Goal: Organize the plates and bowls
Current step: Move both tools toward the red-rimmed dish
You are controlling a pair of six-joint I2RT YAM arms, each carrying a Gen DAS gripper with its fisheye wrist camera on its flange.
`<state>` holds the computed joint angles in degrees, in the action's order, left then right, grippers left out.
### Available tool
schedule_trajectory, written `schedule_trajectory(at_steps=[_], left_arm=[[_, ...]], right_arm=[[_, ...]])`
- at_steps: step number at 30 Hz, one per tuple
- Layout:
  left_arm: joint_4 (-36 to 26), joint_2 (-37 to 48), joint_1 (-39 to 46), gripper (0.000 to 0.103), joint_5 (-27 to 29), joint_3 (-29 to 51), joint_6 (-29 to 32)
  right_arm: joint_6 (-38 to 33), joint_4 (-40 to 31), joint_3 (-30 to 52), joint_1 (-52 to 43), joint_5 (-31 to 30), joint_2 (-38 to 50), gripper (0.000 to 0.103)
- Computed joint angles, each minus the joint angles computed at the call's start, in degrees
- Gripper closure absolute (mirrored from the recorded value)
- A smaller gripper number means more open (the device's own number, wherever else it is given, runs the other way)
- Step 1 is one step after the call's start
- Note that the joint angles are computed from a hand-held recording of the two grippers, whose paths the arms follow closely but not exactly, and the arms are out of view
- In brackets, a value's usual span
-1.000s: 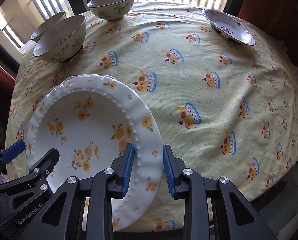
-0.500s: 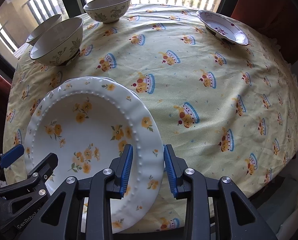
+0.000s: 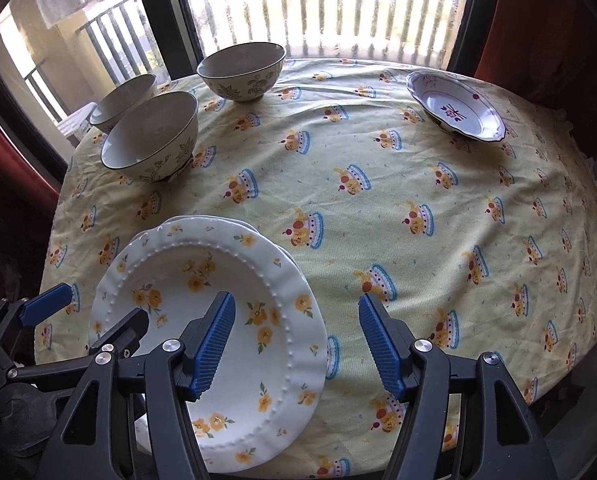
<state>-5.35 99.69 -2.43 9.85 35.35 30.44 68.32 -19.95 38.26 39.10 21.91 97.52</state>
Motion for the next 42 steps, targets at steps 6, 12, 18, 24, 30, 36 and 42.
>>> schedule_trajectory(at_steps=[6,12,18,24,30,36,42], left_arm=[[-0.41,-2.9,-4.14,0.016,-2.55,-0.75,-7.24],[-2.31,-4.38,-10.62,0.016,-4.38,0.35,-16.63],[-2.86,-4.49,-19.07,0.017,-7.44,1.85,-25.5],[-3.92,-2.97,-27.84,0.019,-11.33,5.41,-34.21],[-5.13,-0.05,-35.22,0.02,-15.08,10.14,-41.74],[-7.31,4.41,-41.61,0.022,-18.27,16.04,-49.4],[-10.68,9.86,-46.75,0.023,-21.34,24.24,-54.32]], right_arm=[[-7.59,3.41,-3.39,-4.21,-2.05,-4.04,0.035],[-14.95,4.97,-7.49,-10.59,-3.9,-10.45,0.035],[-23.47,6.32,-12.26,-19.73,-7.34,-17.55,0.035],[-34.57,7.3,-15.6,-31.6,-11.93,-23.53,0.035],[-46.97,8.37,-16.63,-45.92,-19.14,-25.89,0.035],[-59.62,9.26,-15.41,-59.13,-25.66,-24.26,0.035],[-70.18,9.48,-11.81,-70.92,-31.62,-19.23,0.035]])
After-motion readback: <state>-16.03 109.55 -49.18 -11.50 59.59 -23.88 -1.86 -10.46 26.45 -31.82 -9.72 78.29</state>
